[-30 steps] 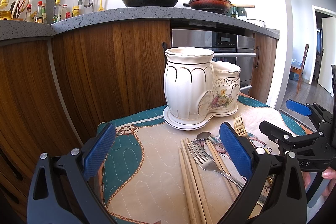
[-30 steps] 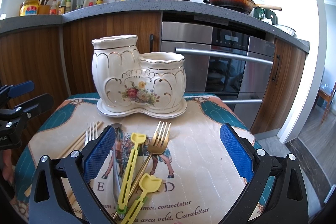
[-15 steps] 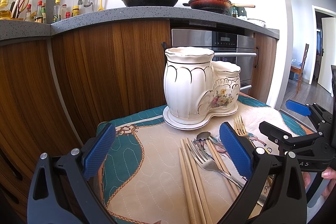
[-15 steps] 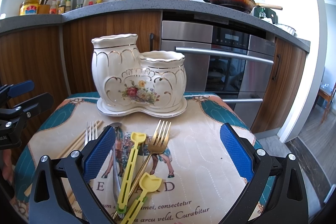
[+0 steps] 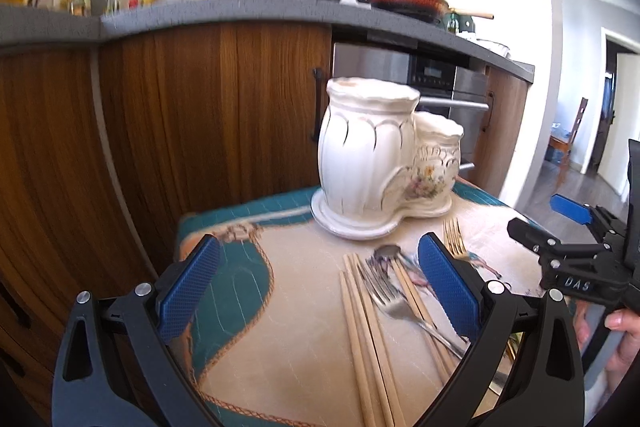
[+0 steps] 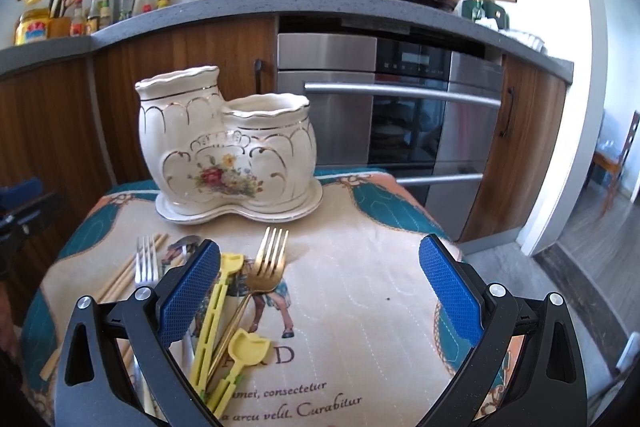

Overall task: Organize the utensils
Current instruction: 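Grasp a wooden chopstick with the left tool while the right tool grasps a yellow utensil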

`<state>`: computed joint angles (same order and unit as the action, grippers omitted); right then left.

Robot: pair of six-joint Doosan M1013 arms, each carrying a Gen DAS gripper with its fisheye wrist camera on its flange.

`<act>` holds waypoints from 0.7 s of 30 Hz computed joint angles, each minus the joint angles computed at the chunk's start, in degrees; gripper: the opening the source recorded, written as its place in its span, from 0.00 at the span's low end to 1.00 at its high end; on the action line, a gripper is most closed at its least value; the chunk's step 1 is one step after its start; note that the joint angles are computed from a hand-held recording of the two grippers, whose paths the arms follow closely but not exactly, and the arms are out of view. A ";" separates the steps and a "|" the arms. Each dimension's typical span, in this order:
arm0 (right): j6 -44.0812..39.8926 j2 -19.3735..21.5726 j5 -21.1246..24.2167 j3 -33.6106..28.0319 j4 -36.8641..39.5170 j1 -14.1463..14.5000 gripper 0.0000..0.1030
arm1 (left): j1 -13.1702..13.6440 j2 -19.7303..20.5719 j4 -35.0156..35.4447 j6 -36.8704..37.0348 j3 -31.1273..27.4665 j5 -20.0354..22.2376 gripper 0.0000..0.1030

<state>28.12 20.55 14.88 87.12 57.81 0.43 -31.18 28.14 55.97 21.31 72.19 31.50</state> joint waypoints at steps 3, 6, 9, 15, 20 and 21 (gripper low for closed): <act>1.81 0.05 1.21 -0.52 -1.62 -0.49 0.96 | 1.03 0.12 -11.39 9.10 -0.82 -0.43 0.95; 2.17 0.00 2.49 -0.80 -0.86 -1.11 0.96 | 0.97 0.95 -18.04 17.21 -2.61 3.92 0.95; 4.54 0.20 3.98 -1.34 -2.61 -1.52 0.96 | 0.38 1.93 -20.24 22.85 -4.37 9.03 0.86; 7.42 0.61 6.41 -2.10 -5.80 -1.67 0.95 | 0.21 3.12 -25.05 28.76 -6.19 14.13 0.65; 7.27 0.59 6.92 -2.10 -6.48 -1.48 0.95 | 0.40 3.31 -28.01 32.12 -6.86 15.52 0.51; 7.31 0.58 6.74 -2.07 -6.74 -1.39 0.95 | 0.45 3.40 -28.85 33.02 -7.08 15.92 0.48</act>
